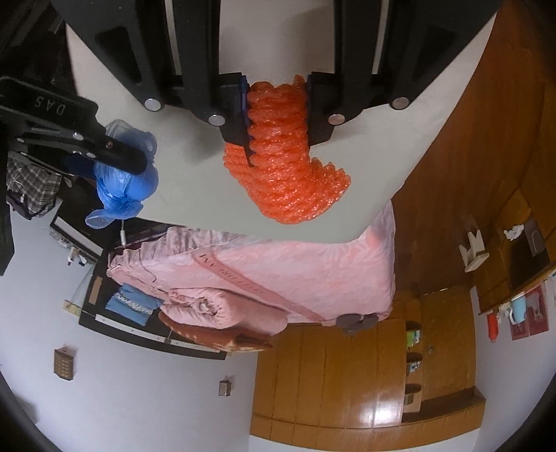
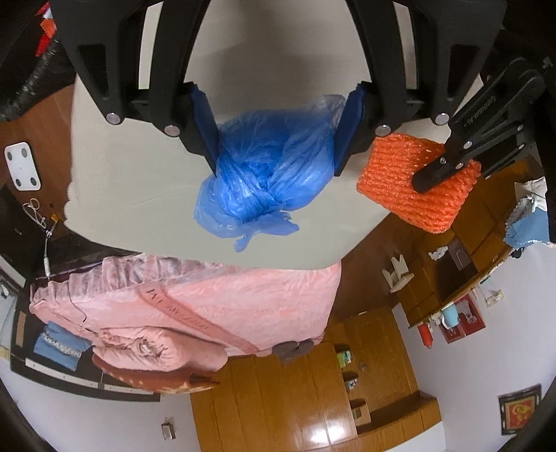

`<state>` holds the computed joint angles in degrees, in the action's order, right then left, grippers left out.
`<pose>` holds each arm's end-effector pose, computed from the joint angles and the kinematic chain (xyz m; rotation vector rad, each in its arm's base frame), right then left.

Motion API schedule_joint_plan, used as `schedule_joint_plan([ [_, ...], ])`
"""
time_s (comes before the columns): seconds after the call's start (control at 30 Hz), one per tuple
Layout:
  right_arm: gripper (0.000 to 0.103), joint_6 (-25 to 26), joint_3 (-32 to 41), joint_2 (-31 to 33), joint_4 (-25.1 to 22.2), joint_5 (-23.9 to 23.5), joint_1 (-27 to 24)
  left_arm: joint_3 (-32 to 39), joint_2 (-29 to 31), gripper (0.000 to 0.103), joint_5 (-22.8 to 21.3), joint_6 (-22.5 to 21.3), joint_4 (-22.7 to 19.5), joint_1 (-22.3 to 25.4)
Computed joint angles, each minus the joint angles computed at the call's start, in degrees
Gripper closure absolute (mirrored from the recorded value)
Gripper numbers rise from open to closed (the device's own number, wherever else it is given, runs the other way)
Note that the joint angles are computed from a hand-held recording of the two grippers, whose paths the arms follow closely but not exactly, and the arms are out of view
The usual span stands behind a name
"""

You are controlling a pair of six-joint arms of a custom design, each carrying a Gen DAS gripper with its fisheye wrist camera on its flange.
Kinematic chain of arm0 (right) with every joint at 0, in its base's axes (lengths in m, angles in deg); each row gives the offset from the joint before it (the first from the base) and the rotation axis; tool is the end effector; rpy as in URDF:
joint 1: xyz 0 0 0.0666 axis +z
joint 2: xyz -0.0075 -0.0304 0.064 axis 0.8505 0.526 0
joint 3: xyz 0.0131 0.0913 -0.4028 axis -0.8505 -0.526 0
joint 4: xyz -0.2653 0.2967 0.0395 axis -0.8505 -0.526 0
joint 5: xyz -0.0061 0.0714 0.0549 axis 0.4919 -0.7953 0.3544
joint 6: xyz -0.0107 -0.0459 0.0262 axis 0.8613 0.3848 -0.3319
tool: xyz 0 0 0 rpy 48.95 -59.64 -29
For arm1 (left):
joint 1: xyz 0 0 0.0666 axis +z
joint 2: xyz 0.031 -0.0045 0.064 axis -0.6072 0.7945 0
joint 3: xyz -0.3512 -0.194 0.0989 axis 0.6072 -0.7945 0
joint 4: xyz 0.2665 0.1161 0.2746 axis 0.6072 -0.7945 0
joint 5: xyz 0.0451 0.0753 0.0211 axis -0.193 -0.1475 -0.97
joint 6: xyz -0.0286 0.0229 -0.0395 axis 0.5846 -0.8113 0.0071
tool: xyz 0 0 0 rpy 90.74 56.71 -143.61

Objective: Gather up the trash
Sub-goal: 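Lift the blue bag with the right gripper while the left gripper holds the foam mesh, then carry the foam mesh and blue bag over the black bin with both grippers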

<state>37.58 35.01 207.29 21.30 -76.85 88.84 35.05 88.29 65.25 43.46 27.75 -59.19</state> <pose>0.6404 0.3834 0.3989 -0.5518 2.2469 0.4876 0.5435 -0.2028 0.4003 -0.2566 2.1816 0.0083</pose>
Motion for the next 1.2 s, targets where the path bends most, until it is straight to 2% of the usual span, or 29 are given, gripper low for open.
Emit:
schedule_joint_plan([
  [0.3,0.043,-0.3,-13.4,-10.8,5.7,0.3,-1.5,2.7,-1.7,0.080,-2.1,0.0,-1.9,-4.9],
  [0.6,0.043,-0.4,-23.5,-19.4,9.2,1.5,-4.6,6.7,-0.8,0.080,-3.0,-1.5,-2.8,-9.8],
  [0.87,0.042,-0.6,-31.5,-26.3,12.5,2.6,-8.2,10.5,1.1,0.080,-3.5,-3.2,-2.9,-14.6],
  [1.2,0.042,-0.5,-39.5,-33.2,15.2,4.5,-13.3,17.3,6.3,0.078,-1.9,-5.7,-3.0,-19.8],
])
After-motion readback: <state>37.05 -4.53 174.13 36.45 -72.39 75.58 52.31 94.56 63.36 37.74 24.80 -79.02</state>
